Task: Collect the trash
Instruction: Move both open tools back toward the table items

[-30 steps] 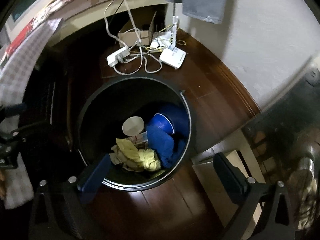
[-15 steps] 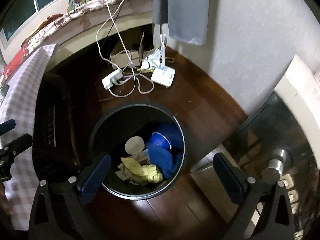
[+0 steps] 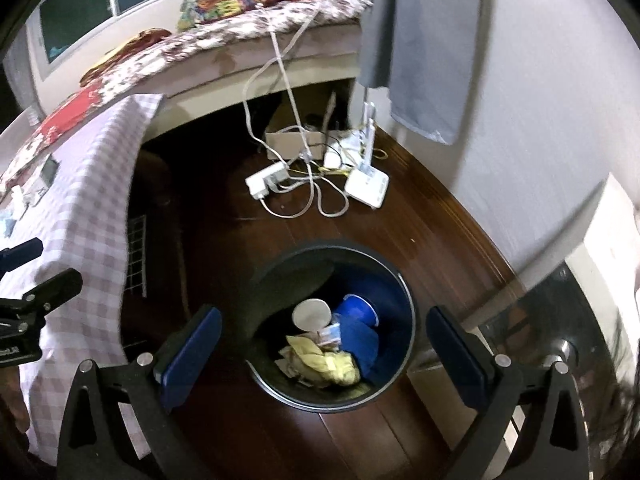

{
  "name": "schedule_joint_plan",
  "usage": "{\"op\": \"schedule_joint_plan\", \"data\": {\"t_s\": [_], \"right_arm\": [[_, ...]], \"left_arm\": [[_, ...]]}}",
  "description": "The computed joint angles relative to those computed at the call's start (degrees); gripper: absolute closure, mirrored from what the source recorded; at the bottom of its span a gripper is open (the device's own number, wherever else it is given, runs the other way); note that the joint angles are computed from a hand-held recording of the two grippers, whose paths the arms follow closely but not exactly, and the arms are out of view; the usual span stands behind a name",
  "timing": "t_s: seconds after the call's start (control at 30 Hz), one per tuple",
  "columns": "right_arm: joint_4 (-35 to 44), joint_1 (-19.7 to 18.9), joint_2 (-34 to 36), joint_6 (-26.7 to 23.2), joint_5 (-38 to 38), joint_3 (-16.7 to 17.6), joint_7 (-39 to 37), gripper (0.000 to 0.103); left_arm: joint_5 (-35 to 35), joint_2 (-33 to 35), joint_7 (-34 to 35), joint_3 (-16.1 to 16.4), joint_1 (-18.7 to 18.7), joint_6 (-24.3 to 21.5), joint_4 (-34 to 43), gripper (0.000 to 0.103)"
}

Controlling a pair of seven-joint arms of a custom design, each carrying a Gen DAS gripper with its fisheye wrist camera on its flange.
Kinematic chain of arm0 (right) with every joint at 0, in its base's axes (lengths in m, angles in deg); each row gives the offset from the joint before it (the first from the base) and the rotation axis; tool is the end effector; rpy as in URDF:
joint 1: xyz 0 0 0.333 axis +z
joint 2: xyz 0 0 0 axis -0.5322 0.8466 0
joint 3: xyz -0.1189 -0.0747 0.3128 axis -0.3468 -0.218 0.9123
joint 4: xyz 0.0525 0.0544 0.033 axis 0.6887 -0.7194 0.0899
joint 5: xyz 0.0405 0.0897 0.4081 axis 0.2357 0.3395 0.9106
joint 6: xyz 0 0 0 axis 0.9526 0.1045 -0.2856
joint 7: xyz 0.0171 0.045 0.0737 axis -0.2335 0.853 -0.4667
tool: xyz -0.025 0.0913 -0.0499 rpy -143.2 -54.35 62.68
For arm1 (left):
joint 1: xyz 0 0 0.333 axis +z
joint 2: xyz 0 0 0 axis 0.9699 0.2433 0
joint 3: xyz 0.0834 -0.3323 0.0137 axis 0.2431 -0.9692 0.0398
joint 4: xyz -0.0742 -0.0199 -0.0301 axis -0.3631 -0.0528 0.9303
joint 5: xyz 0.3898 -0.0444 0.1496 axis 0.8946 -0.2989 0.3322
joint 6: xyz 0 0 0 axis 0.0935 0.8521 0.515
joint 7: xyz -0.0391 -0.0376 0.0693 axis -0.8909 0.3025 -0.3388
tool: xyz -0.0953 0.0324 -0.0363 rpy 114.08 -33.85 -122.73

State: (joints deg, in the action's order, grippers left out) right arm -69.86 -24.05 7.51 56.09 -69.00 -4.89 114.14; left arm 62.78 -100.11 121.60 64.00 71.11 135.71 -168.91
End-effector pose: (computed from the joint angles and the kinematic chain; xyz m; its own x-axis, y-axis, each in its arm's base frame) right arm 0.5123 0.1525 0.6497 -0.0934 -0.9950 -0.0343 -0.7981 0.0954 -0.5949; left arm 0.5527 -0.0971 0.6789 -0.3017 -0.9507 -0.0718 -0.7461 0.2823 -0.6030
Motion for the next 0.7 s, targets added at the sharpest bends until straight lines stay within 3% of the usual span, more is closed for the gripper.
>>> {"op": "schedule_joint_plan", "data": {"t_s": [0.43, 0.7], "right_arm": [[6.7, 4.7, 4.3, 4.3, 4.0, 0.9, -3.0, 0.0], [17.6, 9.6, 12.2, 4.8, 4.1, 1.9, -8.1, 0.0]], "left_arm": [[-3.0, -3.2, -2.2, 4.4, 4.5, 3.4, -2.6, 0.001], [-2.8, -3.5, -6.2, 7.6, 9.7, 6.3, -3.0, 0.001]]}}
